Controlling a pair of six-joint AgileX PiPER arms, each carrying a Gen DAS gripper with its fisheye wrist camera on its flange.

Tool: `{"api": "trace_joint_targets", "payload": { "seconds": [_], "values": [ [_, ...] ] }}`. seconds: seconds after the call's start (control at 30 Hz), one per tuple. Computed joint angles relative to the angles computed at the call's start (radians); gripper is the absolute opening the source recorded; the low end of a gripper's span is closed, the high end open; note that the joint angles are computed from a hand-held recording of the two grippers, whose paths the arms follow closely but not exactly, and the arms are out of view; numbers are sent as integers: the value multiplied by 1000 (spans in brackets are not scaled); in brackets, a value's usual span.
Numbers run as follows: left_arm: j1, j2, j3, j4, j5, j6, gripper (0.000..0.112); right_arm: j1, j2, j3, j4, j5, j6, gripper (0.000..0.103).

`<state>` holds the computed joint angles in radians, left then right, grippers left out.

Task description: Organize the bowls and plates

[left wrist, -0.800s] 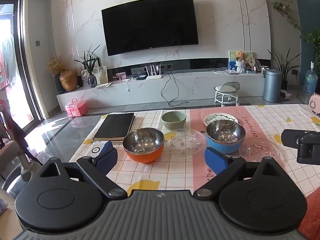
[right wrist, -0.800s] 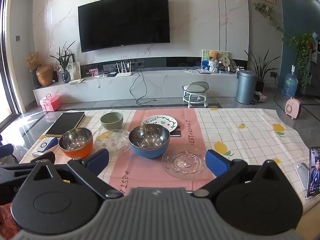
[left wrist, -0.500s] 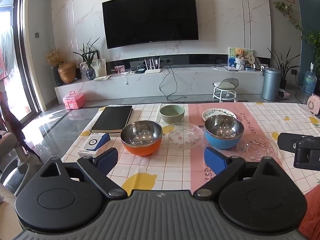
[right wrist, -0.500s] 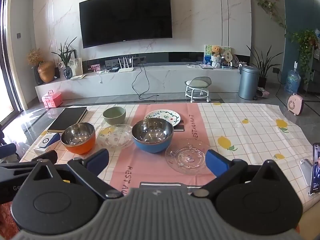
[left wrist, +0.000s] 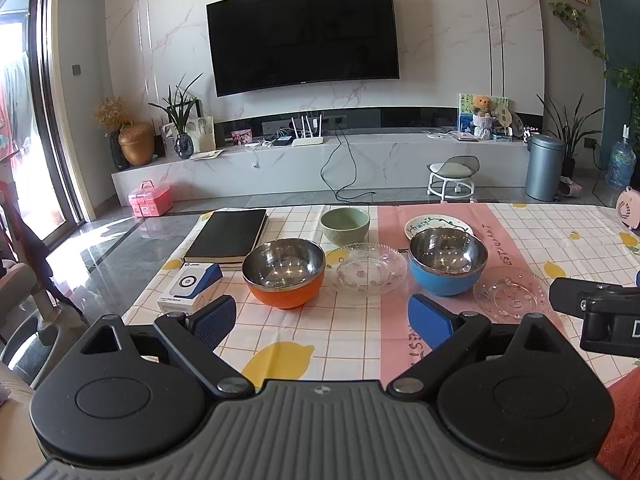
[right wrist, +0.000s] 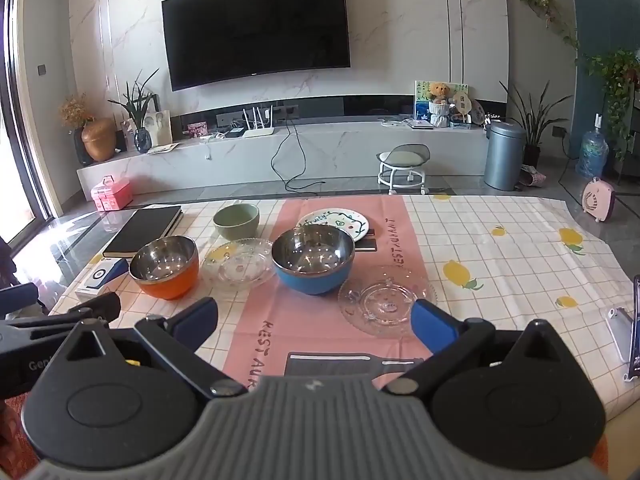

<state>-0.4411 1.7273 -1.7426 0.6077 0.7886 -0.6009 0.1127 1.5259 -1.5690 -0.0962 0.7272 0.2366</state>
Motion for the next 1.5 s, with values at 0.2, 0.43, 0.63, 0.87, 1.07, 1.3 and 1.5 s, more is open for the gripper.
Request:
{"api": "trace_joint_targets", "payload": {
  "seconds": [0.2,0.43,0.63,0.87,1.07,1.3,1.5],
  "values": [
    [-5,-7,14,6,0,-12,103,-7,2,1,20,4,-11,101],
    [-9,-13,22,16,-3,-21,103,-4,1,5,23,4,-14,101],
    [-12,-17,21,7,5,-20,103,-2,-2,8,18,7,-7,101],
    [-11,-20,29,8,3,-17,103,-4,-1,6,22,18,-2,101],
    [-13,-25,40,13,-3,-19,103,-2,8,-4,28,26,-10,101],
    [-13,-26,41,7,0,-18,103,5,4,6,28,21,-14,101],
    [-15,-25,39,8,1,-18,103,3,8,0,33,28,-21,101]
  ]
}}
